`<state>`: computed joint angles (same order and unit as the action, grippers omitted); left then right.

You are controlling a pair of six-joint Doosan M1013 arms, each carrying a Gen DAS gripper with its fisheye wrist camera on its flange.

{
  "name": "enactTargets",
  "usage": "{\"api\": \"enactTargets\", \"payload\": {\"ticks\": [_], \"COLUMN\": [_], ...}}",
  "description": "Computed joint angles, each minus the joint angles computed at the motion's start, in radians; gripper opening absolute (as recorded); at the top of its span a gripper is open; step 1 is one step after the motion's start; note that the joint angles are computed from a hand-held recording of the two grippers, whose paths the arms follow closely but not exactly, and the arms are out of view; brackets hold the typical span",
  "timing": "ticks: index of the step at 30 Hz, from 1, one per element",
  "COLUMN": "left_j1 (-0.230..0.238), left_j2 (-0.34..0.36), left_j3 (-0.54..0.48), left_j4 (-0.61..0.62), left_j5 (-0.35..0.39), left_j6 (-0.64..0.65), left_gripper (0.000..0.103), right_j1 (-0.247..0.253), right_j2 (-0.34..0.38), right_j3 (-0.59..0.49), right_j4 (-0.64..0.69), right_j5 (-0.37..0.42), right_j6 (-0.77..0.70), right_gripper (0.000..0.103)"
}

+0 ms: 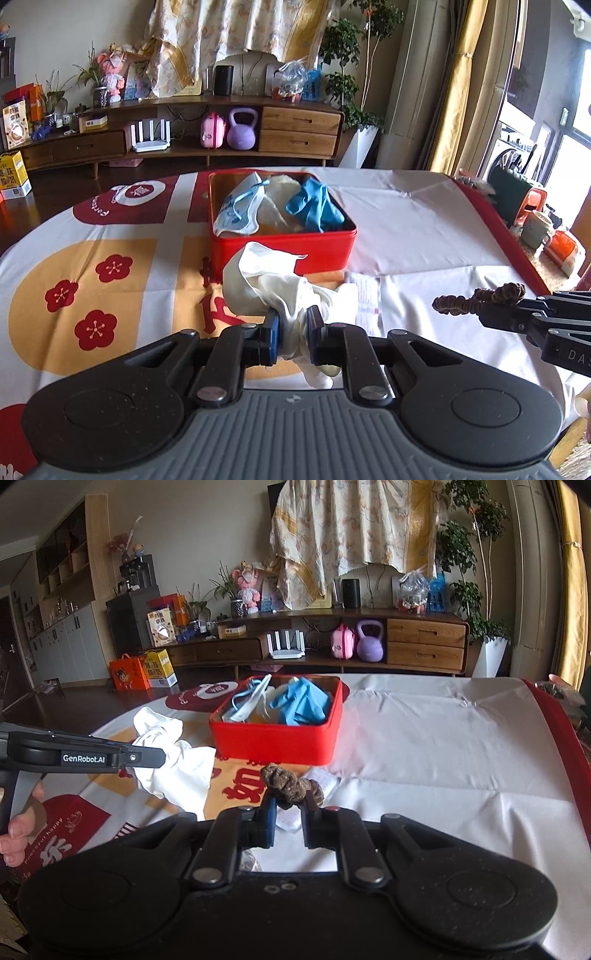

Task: Organize soft objects
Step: 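Carry the white cloth and hair tie with both tools over the red tin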

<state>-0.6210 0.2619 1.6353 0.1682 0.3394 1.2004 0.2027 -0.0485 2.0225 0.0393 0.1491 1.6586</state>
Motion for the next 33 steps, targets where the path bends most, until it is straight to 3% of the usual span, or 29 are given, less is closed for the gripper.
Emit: {"api": "enactTargets", "payload": {"ticks": [6,17,25,33], "left_j1": [0.008,0.018,0.023,0.028], "left_j2": [-0.009,0.003,0.023,0.061], "left_j3": [-0.013,-0.071,-0.116,-0.18], "left_j4": [-0.086,-0.116,-0.09,-0.051], "left_j5": [-0.018,-0.034,-0.047,-0.052], "left_j6": [0.084,0.142,0.16,0.181], "left_gripper": [0.015,0.015,0.015,0.015], "right_j1": [-0.001,-0.002,-0.014,-0.026], "right_j2": [-0.005,0.016,0.042,0.075], "right_j3": [-0.023,-0.088,-0.128,-0.174], "right_j4": [0.113,0.206,0.311,0.326], "right_j5": [-0.007,-0.014,0.001,0.017], "right_j6": [-0.136,-0.295,-0.411,-0.449], "right_gripper": [0.013,0.013,0.013,0.013]}}
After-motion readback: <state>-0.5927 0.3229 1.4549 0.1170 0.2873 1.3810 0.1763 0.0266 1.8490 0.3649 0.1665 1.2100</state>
